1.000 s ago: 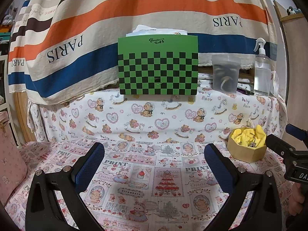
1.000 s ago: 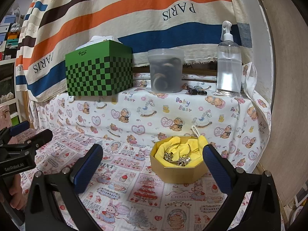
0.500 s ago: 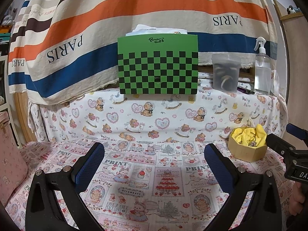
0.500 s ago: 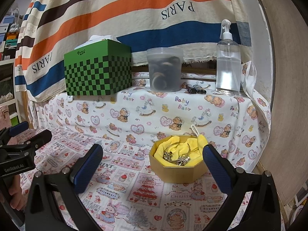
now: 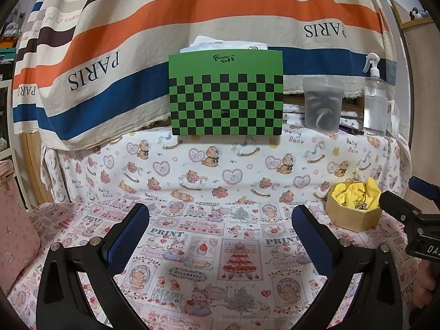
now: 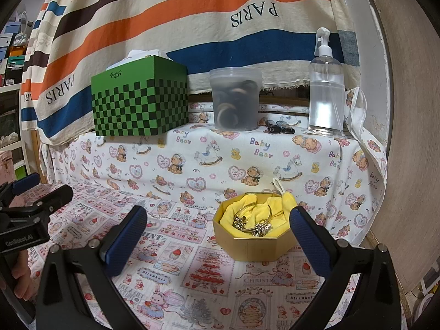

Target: Organize jewelry

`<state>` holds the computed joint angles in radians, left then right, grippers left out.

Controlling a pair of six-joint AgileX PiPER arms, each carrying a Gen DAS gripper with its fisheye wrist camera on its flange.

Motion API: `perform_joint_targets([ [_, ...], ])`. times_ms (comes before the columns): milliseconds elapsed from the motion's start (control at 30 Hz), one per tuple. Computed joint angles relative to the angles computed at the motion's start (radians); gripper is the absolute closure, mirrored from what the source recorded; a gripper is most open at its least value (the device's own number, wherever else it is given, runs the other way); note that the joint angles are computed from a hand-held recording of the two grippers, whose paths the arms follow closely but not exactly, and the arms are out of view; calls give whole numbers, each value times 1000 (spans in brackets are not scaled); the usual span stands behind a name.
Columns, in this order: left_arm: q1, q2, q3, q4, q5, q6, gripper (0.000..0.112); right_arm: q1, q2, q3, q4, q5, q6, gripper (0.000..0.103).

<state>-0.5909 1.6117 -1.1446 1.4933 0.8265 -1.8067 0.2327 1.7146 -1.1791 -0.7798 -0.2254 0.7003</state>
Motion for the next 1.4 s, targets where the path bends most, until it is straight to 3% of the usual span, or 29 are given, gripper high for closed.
perform_joint_targets([
  [1400,5,-3,1,-4,-5,4,10,-1,2,-3,-18,1,16,0],
])
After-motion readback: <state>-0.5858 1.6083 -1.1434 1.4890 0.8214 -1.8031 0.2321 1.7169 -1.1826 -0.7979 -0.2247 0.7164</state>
